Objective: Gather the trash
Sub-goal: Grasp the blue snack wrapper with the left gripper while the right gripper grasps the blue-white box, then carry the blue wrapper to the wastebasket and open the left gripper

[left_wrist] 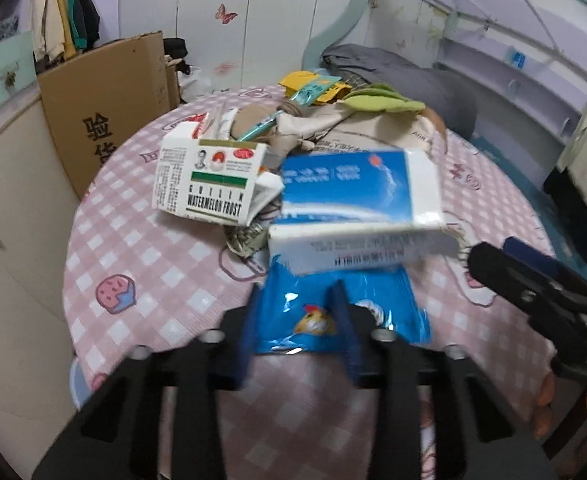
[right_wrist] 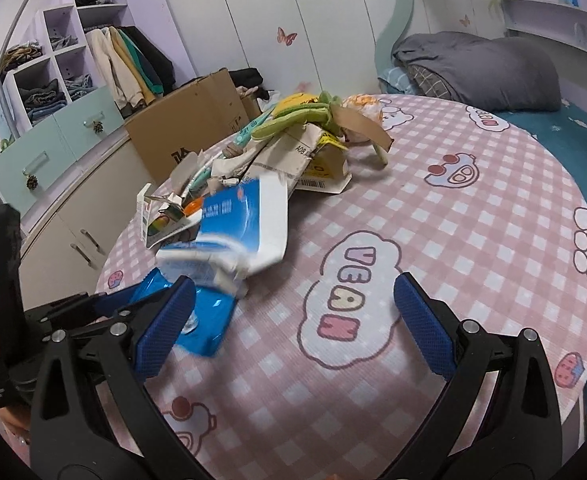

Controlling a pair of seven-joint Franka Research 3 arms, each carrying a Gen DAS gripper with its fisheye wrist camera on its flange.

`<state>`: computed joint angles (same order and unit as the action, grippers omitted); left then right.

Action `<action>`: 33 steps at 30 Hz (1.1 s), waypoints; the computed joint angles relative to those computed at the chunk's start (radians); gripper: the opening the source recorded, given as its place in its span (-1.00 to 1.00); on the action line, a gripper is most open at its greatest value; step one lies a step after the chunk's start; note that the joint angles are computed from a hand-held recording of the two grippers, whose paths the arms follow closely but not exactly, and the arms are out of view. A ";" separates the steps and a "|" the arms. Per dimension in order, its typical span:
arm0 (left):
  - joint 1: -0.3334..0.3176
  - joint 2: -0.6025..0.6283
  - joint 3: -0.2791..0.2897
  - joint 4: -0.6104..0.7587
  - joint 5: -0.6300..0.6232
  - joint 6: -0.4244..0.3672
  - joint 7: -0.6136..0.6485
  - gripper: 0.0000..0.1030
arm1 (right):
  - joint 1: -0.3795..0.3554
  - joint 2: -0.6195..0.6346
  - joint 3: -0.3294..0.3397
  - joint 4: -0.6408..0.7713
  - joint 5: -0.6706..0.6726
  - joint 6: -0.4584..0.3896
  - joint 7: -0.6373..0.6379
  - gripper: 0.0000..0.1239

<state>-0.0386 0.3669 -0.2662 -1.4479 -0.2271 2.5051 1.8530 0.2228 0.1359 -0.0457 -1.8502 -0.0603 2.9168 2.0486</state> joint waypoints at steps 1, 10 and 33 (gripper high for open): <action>0.016 0.000 -0.012 0.001 -0.031 -0.007 0.017 -0.57 | 0.001 0.006 0.000 0.008 -0.003 -0.004 0.000 0.56; 0.093 -0.111 -0.039 -0.140 -0.319 0.050 0.163 -0.78 | -0.054 0.068 0.094 0.101 0.322 -0.040 -0.234 0.56; 0.105 -0.272 0.104 -0.322 -0.352 0.313 0.048 -0.81 | -0.014 0.118 0.081 0.190 0.427 -0.049 -0.305 -0.91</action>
